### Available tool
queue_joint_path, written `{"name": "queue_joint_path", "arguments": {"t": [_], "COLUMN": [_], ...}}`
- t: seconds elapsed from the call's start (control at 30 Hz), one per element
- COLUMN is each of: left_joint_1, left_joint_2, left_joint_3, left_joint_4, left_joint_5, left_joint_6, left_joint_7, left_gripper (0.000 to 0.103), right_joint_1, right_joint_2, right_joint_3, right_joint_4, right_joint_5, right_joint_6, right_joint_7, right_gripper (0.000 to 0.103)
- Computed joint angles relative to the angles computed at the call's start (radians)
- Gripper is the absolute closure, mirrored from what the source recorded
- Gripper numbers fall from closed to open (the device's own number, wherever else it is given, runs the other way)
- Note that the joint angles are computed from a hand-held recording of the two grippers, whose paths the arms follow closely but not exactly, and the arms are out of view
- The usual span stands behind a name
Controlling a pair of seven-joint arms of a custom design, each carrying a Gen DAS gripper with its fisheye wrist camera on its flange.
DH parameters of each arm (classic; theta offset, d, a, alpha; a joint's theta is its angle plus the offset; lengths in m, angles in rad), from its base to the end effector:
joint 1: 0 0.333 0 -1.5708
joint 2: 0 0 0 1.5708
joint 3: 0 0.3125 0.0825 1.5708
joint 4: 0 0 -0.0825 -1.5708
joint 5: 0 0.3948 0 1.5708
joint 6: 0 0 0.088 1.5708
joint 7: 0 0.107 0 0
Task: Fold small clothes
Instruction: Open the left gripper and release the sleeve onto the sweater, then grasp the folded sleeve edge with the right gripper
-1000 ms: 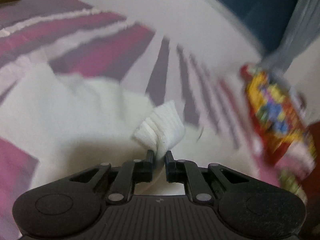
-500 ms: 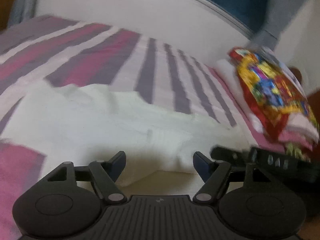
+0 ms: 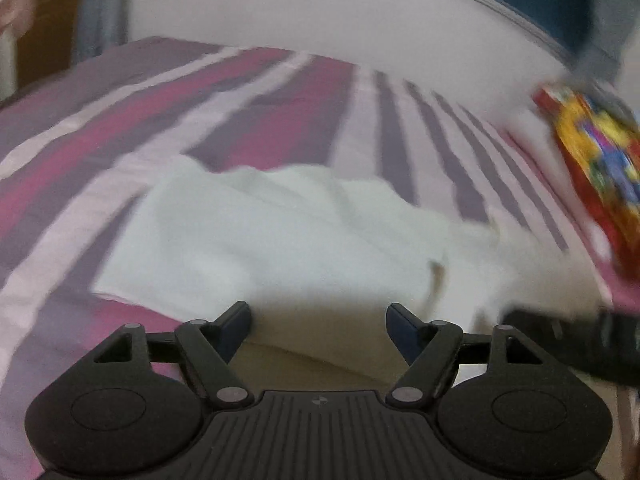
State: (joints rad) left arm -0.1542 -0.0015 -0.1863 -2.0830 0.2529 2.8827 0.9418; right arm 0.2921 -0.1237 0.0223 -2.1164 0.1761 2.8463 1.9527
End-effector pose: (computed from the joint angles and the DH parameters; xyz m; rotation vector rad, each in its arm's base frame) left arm 0.5645 -0.2153 0.5117 -1.8914 1.7616 -0.9748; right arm 0.5499 0.1696 0.5621 -1.4470 1.7911 -0.3119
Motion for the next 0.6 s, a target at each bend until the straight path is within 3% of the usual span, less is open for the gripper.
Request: {"name": "queue_joint_path", "arguments": {"t": [0.1, 0.27, 0.37, 0.5, 0.6], "left_joint_1": [-0.019, -0.048, -0.041, -0.004, 0.054], "left_joint_2": [0.005, -0.018, -0.046, -0.107, -0.147], "left_joint_3": [-0.013, -0.029, -0.021, 0.000, -0.008], "left_joint_4": [0.015, 0.004, -0.010, -0.087, -0.135], "left_joint_5": [0.022, -0.255, -0.338, -0.377, -0.309], "left_joint_6": [-0.001, 0.008, -0.017, 0.030, 0.056], "left_joint_7": [-0.012, 0.263, 0.256, 0.231, 0.191], "left_gripper": [0.029, 0.029, 0.029, 0.029, 0.029], "right_joint_1": [-0.012, -0.015, -0.011, 0.014, 0.035], "right_joint_2": [-0.013, -0.035, -0.044, -0.040, -0.031], "right_joint_3": [-0.005, -0.019, -0.024, -0.044, -0.055], "right_joint_4": [-0.012, -0.030, -0.039, -0.045, -0.043], "right_joint_5": [-0.003, 0.004, 0.013, 0.108, 0.220], "right_joint_6": [-0.002, -0.001, -0.012, -0.033, -0.040], "right_joint_7": [0.023, 0.024, 0.014, -0.033, -0.084], "right_gripper": [0.044, 0.041, 0.041, 0.041, 0.043]}}
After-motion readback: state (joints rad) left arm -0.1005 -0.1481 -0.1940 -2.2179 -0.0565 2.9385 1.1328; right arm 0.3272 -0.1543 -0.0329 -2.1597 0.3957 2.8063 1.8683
